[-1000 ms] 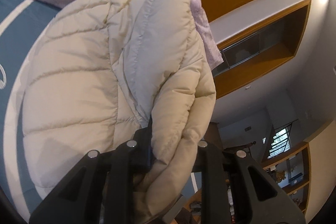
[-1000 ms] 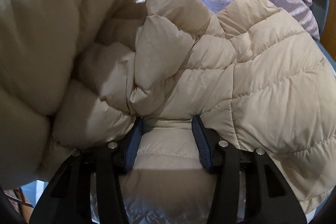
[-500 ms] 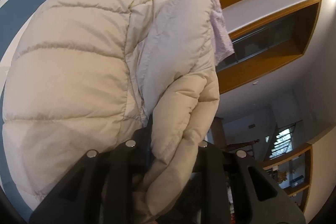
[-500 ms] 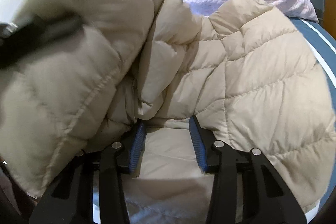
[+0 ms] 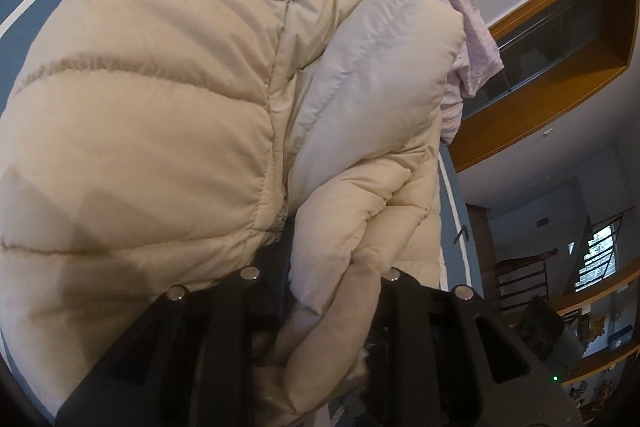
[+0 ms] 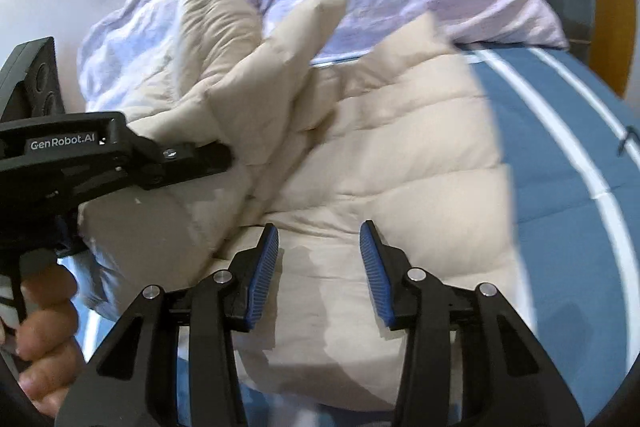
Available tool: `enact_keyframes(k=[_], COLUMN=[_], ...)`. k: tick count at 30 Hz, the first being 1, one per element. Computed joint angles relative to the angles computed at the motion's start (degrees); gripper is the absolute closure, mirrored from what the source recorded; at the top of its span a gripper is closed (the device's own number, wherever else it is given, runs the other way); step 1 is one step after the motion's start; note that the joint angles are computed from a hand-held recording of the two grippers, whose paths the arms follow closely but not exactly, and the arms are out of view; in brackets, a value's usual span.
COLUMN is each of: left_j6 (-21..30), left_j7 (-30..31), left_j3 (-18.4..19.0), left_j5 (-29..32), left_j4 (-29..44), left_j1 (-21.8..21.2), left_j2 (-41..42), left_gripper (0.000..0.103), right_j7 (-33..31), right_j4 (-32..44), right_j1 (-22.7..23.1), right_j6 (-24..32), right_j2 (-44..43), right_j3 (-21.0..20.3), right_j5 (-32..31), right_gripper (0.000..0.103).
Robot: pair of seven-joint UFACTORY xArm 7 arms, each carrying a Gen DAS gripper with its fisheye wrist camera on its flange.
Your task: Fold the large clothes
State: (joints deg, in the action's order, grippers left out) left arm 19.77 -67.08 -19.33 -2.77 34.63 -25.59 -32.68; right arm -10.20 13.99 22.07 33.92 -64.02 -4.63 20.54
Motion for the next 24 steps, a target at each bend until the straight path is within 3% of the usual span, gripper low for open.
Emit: enact_keyframes(k=[4,10,24], left_j6=[0.6,1.4,2.2], left_j7=[0.5,-0.1,-1.8], left_j3=[0.4,-0.6,-2.5], left_j5=[0.4,2.0,3.9], left_j4=[1.8,4.0,4.9], left_j1=[0.6,1.9,0.8], left_j2=[2.2,4.6,4.2], left_gripper=[0.078,0.078,0.078], right_j7=[-1.7,-0.7,0.3], right_j4=[-0.9,-2.4,-1.7], right_j1=[-3.0,-4.6,-3.7], right_j6=[1.7,1.1,-1.2], right_j2=[-2.1,-2.1,3.9], right_j3=[-2.0,0.3,1.7], right_j5=[-1.5,-2.8,-5.1], right_gripper=[0.058,0.059,0.059])
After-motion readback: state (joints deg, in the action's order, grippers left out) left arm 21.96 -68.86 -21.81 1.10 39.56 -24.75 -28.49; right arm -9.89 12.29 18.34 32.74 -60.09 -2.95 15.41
